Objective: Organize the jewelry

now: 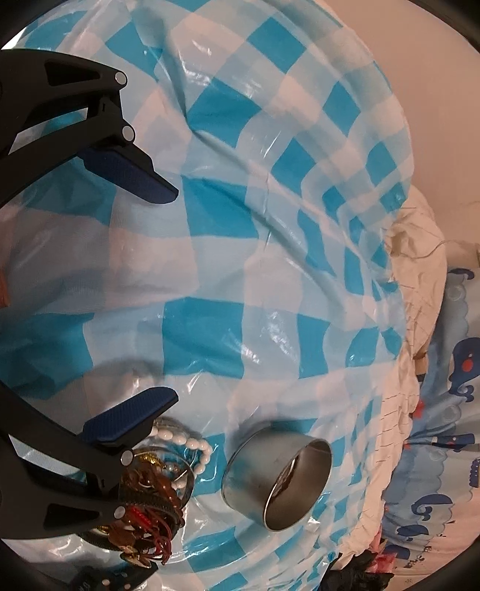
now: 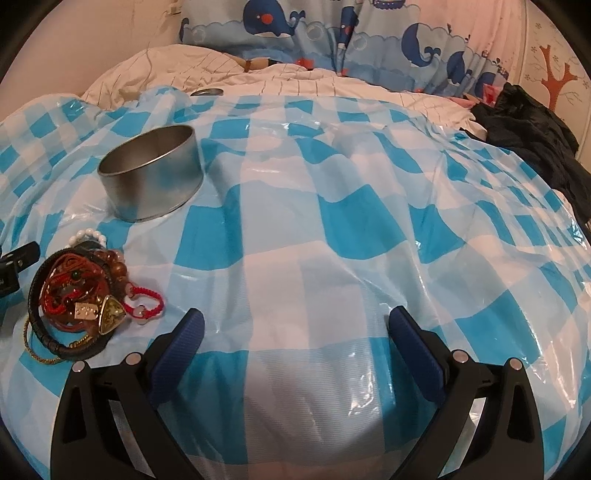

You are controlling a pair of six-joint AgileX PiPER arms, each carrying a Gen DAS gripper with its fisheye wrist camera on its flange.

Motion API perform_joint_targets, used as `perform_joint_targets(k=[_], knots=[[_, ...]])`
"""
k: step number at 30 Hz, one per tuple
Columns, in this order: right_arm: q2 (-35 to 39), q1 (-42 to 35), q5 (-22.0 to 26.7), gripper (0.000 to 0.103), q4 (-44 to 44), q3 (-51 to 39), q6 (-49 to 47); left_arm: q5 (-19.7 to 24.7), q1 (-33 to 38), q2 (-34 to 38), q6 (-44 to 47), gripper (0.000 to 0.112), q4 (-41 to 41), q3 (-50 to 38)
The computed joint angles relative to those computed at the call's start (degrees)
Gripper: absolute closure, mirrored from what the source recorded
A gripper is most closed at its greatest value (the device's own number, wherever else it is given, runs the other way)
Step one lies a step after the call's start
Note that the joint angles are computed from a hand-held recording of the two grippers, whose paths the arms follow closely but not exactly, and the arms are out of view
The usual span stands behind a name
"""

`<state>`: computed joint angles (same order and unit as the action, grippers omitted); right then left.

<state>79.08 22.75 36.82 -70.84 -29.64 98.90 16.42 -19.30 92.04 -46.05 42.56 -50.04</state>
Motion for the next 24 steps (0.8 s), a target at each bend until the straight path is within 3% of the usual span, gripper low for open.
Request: perform_joint_targets(k=[24], knots=[[0.4,-0.1,-0.2,0.007,-0.3,-0.1,0.2,0.0,-2.2,1.6,4.0,0.017,-4.1,-1.4]])
